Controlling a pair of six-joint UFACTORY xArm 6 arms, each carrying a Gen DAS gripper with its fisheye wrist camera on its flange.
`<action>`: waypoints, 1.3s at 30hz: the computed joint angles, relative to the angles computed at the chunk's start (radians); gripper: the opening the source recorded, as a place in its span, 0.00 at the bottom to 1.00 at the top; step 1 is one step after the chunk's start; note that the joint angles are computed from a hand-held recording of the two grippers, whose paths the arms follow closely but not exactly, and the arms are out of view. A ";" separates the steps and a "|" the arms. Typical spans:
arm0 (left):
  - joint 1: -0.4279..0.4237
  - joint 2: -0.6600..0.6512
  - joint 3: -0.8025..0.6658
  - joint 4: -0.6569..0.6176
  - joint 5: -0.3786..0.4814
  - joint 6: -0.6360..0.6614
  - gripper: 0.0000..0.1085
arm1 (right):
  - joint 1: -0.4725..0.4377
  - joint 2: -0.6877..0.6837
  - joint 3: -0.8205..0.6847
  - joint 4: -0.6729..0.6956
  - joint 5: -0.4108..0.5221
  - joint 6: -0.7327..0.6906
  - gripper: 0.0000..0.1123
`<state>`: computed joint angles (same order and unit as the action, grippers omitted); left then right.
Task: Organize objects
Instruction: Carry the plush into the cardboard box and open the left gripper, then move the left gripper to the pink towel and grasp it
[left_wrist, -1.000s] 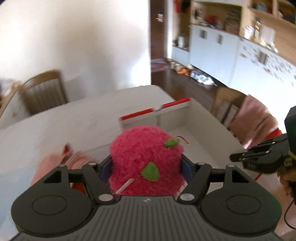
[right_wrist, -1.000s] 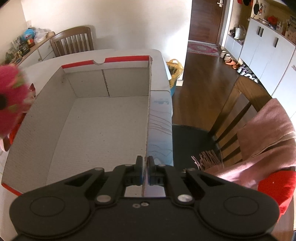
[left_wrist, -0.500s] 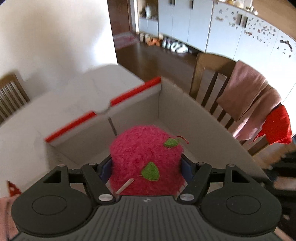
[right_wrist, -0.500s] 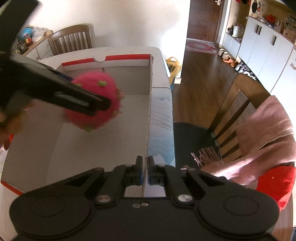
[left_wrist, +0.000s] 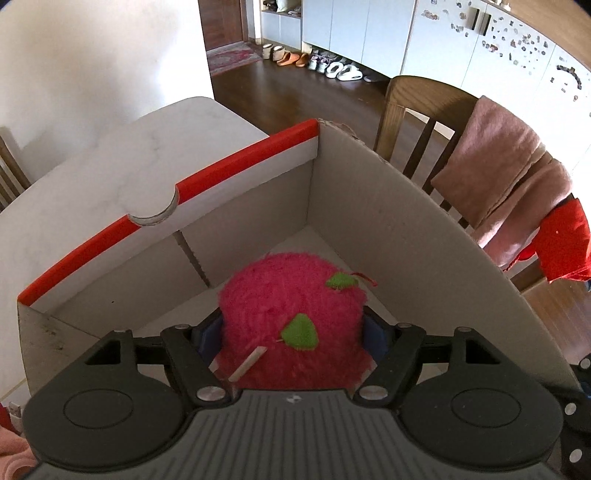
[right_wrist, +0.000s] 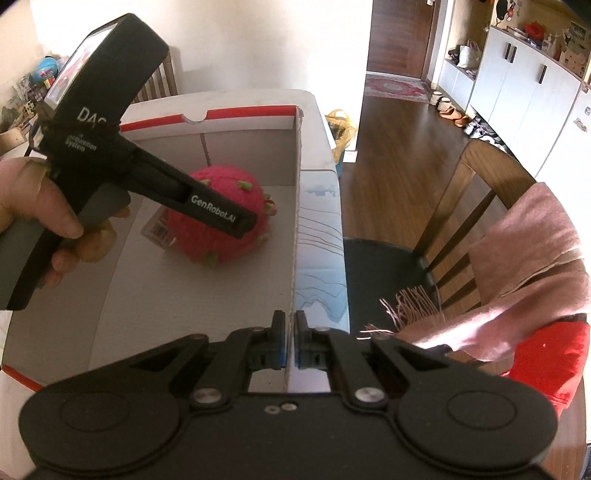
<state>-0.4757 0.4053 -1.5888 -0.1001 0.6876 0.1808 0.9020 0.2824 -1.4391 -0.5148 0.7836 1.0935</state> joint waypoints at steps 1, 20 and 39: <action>0.001 0.006 -0.012 -0.005 0.007 -0.001 0.71 | 0.002 0.001 -0.002 -0.001 0.003 0.003 0.03; 0.023 -0.158 0.137 -0.051 -0.067 0.040 0.77 | 0.005 0.010 -0.017 0.002 0.025 0.007 0.02; 0.104 -0.505 0.448 -0.208 -0.143 0.146 0.84 | 0.014 0.030 -0.053 0.000 0.065 0.007 0.02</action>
